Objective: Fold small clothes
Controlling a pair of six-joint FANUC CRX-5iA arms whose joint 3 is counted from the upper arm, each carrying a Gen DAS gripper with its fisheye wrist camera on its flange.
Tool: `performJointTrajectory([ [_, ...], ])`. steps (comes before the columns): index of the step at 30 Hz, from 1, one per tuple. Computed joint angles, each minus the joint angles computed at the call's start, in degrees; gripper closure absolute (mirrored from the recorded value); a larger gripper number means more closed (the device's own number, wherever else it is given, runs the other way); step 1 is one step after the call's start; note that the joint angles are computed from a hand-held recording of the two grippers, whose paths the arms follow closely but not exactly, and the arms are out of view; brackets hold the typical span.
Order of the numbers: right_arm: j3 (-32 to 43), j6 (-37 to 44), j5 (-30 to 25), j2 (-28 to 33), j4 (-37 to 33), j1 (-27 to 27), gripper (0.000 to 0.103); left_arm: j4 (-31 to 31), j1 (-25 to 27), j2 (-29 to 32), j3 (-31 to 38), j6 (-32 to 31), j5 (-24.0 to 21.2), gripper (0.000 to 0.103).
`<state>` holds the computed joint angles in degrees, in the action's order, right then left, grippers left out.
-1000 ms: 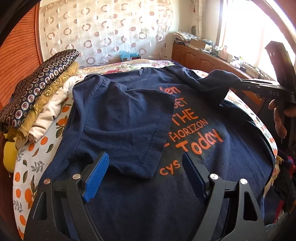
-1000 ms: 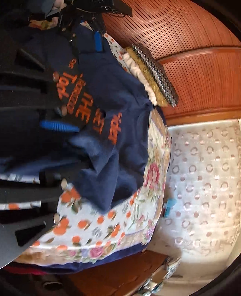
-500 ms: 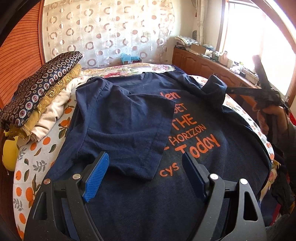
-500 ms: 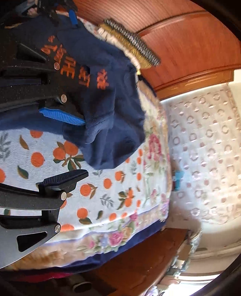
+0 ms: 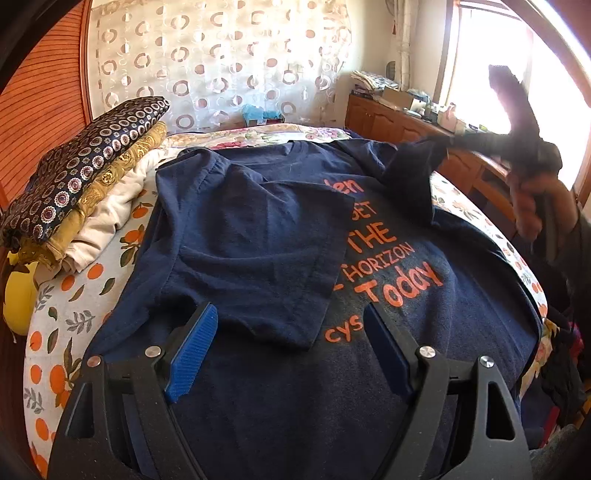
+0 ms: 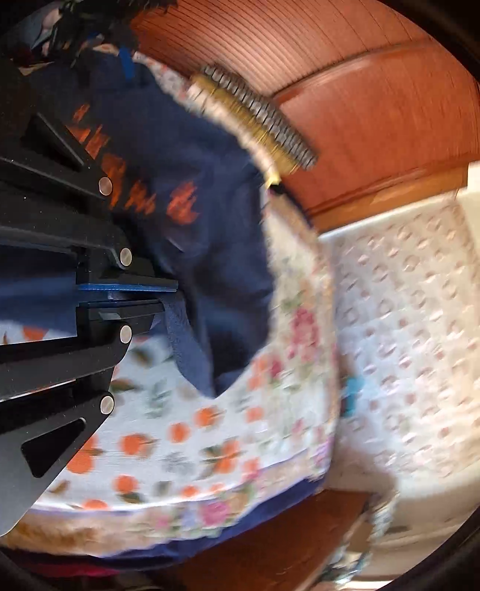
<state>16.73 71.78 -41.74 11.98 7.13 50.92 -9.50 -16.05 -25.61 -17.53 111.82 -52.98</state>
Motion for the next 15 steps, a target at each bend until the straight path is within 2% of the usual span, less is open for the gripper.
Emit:
performJointTrajectory([
  [2,2.8,1.4,-0.3,1.1,2.3,2.1,0.1,0.1,0.3,-0.3,-0.3,0.0,0.1,0.021],
  [6,8.9,5.7,-2.5,4.2,2.2,4.1,0.1,0.1,0.5,-0.8,-0.7,0.2,-0.1,0.021],
  [9,18.0,13.4,-9.0,9.0,-5.3,3.9,0.096,0.6,1.1,-1.4,-1.2,0.0,0.1,0.021],
  [11,21.6,16.6,-11.9,11.3,-7.3,3.4,0.083,0.8,1.5,-1.6,-1.5,-0.3,0.1,0.021],
  [12,21.5,16.7,-11.7,11.6,-6.4,3.7,0.079,0.7,1.4,-1.6,-1.5,-0.2,0.0,0.021],
  [14,22.2,16.6,-11.8,12.2,-6.6,3.3,0.058,1.1,1.7,-1.7,-1.8,-0.4,0.3,0.021],
  [15,22.1,16.6,-11.6,12.2,-7.1,2.9,0.055,1.4,2.0,-1.8,-2.0,-0.6,0.5,0.021],
])
